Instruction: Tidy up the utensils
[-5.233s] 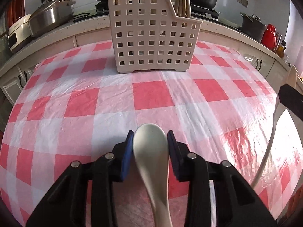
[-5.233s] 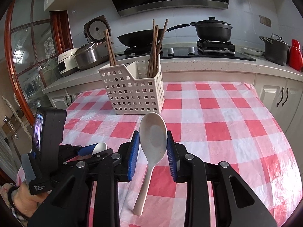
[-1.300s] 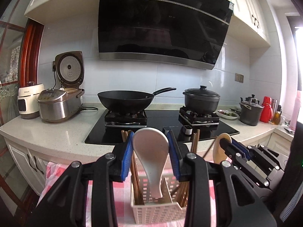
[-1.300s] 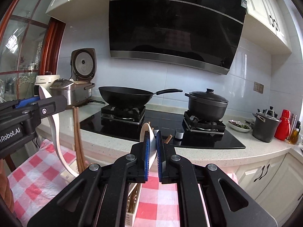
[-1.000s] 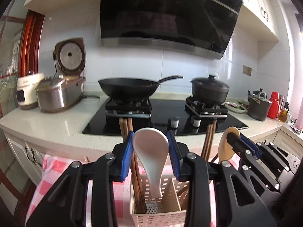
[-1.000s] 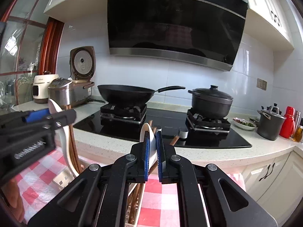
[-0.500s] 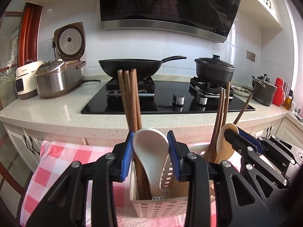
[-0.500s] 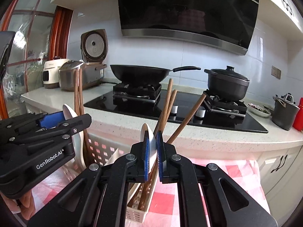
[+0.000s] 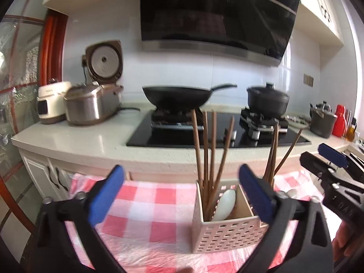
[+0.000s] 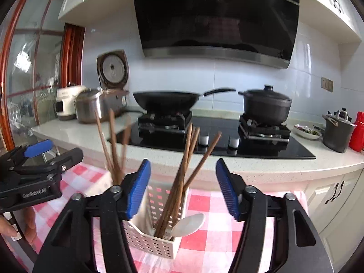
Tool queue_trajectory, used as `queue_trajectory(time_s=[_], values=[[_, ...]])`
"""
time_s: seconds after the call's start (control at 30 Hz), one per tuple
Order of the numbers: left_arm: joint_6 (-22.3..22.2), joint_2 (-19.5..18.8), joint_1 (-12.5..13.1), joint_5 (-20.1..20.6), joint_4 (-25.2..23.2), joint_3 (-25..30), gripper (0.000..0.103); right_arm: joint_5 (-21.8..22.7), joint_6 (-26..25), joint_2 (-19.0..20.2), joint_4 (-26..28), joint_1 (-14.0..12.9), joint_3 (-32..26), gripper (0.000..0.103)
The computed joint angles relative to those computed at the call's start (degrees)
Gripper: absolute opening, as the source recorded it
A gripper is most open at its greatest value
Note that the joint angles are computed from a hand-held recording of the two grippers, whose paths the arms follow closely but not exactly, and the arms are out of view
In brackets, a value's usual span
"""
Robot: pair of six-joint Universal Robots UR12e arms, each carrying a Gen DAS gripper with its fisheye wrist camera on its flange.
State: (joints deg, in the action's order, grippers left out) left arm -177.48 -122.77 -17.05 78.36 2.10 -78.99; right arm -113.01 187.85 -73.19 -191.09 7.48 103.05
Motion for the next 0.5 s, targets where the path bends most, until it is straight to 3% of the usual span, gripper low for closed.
queue_trajectory(time_s=[0.27, 0.5], values=[[0.7, 5.5, 1.3, -1.0, 9.0, -8.0, 0.098, -0.3, 2.9, -4.2, -1.5, 2.7, 3.7, 0.079], [2.3, 9.0, 2.3, -3.4, 11.4, -14.4, 0.098, -3.1, 2.0, -5.9, -3.7, 5.5, 6.9, 0.084]])
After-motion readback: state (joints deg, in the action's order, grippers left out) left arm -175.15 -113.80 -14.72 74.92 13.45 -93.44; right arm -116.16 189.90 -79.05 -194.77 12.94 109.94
